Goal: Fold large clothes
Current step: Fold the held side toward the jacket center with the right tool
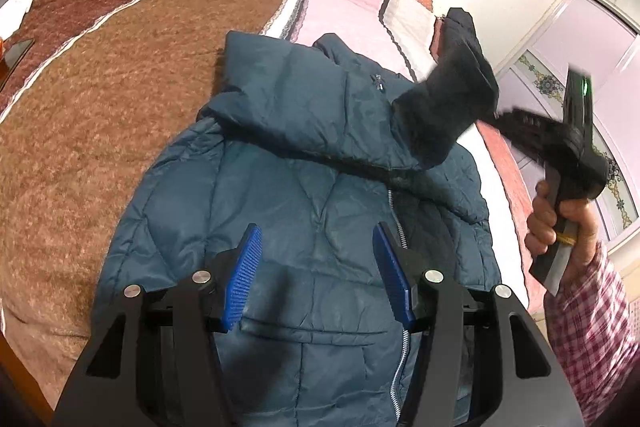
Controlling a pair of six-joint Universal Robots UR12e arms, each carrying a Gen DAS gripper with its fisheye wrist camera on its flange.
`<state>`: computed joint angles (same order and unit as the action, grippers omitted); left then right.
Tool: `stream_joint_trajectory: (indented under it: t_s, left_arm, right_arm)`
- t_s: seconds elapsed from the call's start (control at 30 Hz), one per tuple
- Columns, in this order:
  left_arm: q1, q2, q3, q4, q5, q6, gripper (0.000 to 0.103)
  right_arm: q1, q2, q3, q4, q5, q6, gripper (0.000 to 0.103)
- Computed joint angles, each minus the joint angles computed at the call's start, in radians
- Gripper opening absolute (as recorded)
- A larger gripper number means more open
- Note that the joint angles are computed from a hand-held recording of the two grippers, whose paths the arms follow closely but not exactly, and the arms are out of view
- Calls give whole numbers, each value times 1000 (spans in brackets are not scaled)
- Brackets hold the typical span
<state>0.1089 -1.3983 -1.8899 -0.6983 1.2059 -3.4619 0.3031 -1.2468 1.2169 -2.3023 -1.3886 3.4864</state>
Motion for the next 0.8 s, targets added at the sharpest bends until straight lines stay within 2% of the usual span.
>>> stream_joint_trajectory:
  t_s: [0.17, 0.23, 0.3, 0.4, 0.47, 0.53, 0.6, 0.73, 0.8]
  left_arm:
    - [-21, -18, 27, -2, 20, 25, 55]
    - [-31, -26, 40, -12, 32, 34, 55]
    - [-44, -39, 62, -21, 57, 60, 55]
    - [-61, -67, 99, -13, 114, 98, 55]
    - [-70, -94, 128, -2, 162, 105, 55]
    - [-74, -129, 162, 4, 200, 100, 55]
    - [-87, -175, 206, 3, 281, 88, 55]
    - [-102, -249, 276, -48, 379, 81, 55]
    - [-109, -285, 308, -92, 416, 79, 55]
  right_arm:
    - [-67, -34, 89, 13, 53, 208, 5]
    - [-94, -47, 117, 38, 112, 272, 9]
    - [-118, -58, 141, 59, 176, 314, 16]
    - [-149, -75, 188, 1, 257, 363, 36]
    - [-166, -80, 210, -58, 286, 411, 40]
    - [-172, -78, 214, -82, 298, 427, 40]
    - [-171, -79, 210, -76, 271, 407, 10]
    - [-165, -110, 245, -91, 227, 424, 8]
    - [-161, -120, 252, -64, 201, 403, 8]
